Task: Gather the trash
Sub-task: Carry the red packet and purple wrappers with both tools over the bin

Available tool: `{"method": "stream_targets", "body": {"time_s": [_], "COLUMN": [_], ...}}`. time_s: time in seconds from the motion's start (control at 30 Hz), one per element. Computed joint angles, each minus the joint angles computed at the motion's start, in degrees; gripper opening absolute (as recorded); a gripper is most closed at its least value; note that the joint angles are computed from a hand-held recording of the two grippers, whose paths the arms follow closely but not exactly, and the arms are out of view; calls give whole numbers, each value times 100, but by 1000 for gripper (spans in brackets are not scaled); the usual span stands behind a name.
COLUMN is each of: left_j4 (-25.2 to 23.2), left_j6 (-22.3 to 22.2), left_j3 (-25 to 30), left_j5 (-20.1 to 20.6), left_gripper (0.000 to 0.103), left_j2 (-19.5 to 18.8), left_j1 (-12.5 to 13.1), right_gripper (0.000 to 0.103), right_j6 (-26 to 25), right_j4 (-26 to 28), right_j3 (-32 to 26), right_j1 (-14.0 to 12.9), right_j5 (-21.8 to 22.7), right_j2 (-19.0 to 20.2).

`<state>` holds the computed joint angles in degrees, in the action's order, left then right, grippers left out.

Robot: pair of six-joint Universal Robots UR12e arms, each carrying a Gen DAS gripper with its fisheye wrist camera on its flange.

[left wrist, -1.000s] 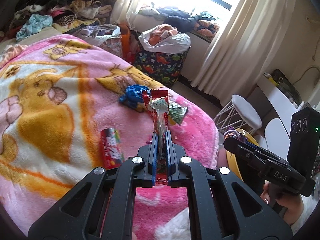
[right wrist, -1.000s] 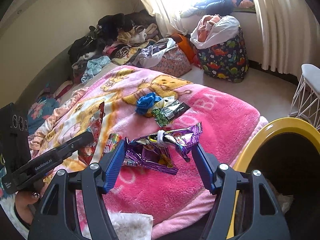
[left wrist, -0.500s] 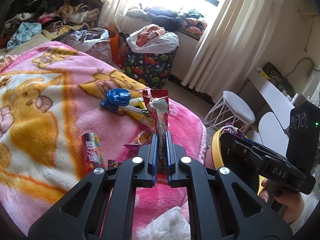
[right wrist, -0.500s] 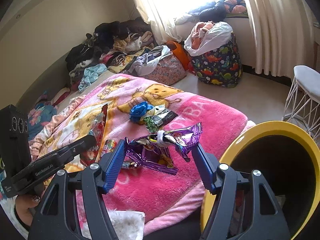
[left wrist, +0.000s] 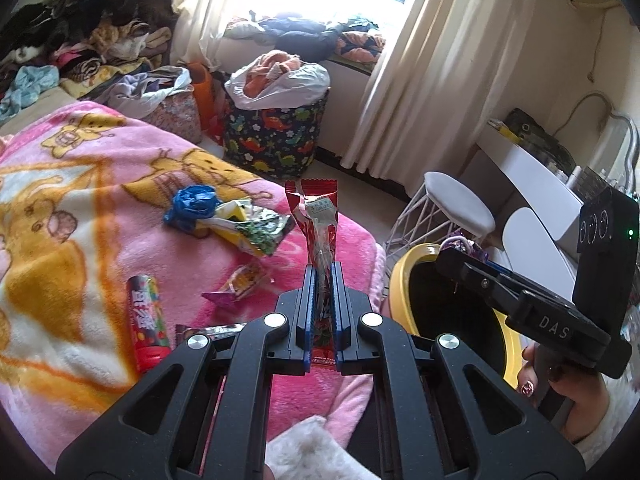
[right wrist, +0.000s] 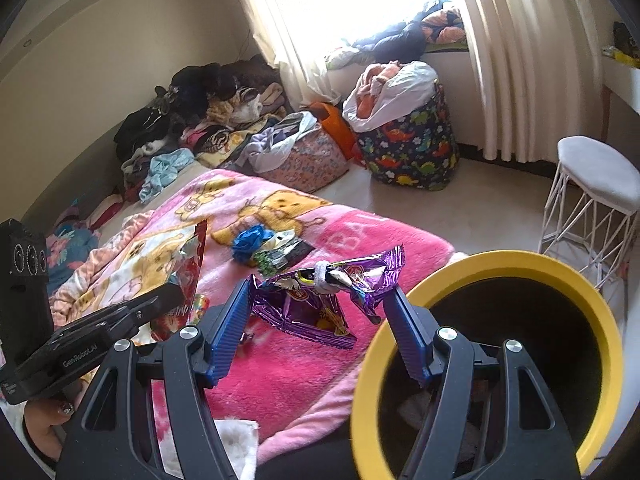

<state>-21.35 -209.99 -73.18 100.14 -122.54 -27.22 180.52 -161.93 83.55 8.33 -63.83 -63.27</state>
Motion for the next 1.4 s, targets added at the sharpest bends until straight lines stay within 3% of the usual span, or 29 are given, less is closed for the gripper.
{"method": "stream_targets", "body": {"time_s": [0.73,1.4], "left_j4": [-216,-612], "left_j6": [518,919], "left_j3": [656,1282], "left_j5": [-352,-747], "left_gripper": [4,4], "left_j2": [-384,-770], "left_j1": [-191,-331], "right_gripper": [65,66], "right_j6": [650,1131], "right_j4": [-480,-561], "right_j3": [325,623], "right_j1": [-305,-551], "right_j5": [-185,-399], "right_j2": [-164,-295]}}
